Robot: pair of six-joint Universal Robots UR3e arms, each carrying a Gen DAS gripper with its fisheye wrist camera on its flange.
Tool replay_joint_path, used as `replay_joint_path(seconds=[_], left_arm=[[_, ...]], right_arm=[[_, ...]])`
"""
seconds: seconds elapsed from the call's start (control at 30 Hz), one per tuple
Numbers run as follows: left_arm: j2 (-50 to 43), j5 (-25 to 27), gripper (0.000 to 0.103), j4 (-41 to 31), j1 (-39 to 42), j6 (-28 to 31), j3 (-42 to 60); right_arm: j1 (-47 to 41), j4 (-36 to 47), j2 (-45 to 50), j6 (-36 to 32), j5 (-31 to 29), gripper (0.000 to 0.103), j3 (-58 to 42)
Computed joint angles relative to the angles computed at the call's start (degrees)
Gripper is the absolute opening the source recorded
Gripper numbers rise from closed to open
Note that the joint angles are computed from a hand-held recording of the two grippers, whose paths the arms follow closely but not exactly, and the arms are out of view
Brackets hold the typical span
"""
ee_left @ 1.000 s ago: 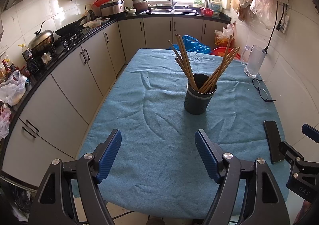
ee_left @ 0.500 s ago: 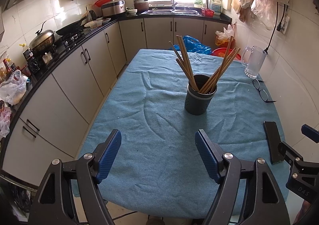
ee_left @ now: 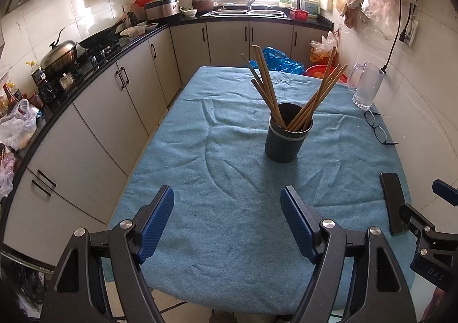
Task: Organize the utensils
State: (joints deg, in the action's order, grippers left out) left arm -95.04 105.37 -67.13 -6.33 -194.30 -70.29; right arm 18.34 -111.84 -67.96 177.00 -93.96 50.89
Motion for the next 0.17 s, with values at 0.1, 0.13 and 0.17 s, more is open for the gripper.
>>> replay_joint_path(seconds=[0.1,0.13,0.17], left_arm=[[0.7,-2.6,0.077,1.3,2.4,-0.5,-1.5],[0.8,-3.5,0.078,1.1,3.6,-0.9,-2.1],[0.7,-3.5,0.078,1.1,4.2,-0.9,-2.6]], right_arm=[[-0.7,0.3,0.3,0.1,0.9,0.085,0.1],[-1.3,0.3,0.3,0.3,1.6,0.085,0.5],[-2.2,0.1,0.2,0.8,2.3,0.085,1.4]])
